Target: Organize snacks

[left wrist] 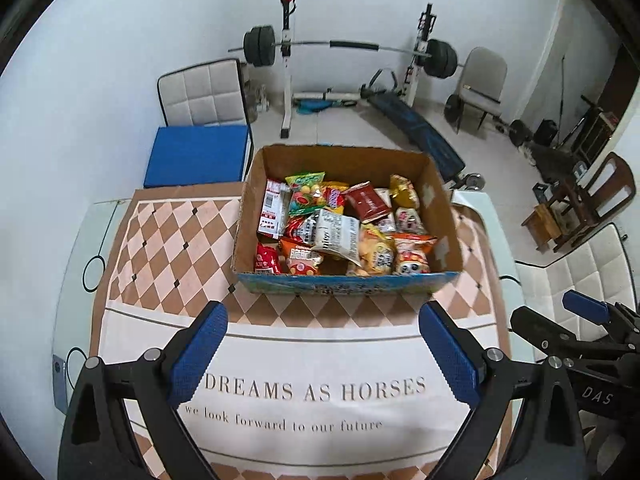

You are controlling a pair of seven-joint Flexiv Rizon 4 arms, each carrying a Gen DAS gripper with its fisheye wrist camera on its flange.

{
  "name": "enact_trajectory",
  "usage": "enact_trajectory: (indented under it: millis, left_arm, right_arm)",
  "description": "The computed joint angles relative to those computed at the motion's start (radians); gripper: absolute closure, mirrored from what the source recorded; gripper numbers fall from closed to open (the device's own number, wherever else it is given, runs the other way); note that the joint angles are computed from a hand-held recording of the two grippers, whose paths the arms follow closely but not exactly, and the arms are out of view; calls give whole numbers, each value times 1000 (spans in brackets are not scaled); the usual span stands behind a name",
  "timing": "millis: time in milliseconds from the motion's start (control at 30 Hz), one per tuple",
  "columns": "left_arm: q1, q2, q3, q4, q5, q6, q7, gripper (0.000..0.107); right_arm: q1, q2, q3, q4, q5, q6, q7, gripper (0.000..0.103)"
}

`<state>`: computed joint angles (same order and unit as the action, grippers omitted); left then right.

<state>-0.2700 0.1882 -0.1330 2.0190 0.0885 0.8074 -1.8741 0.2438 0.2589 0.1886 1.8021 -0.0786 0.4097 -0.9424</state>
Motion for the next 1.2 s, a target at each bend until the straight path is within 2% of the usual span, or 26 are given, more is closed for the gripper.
enact_trajectory:
  millis: [200,567,1033,1100,1200]
  left_arm:
    - [-14,112,-11,29,14,-32,0,9]
    - [2,241,-24,46,-11,-71,0,9]
    - [29,293,-43,67,-13,-45,0,9]
    - [35,289,-44,69,-8,-37,-2,8]
    - [39,275,-41,73,-7,-22,-3,7]
  right_arm:
    - [2,109,34,-3,-27,-57,35,7]
    - [8,196,75,-59,-90,-127,66,7]
    - [9,214,97,-86,-114,-162,88,6]
    - [6,212,99,-82,-122,-157,94,2]
    - [1,201,104,-71,-142,-144,109,2]
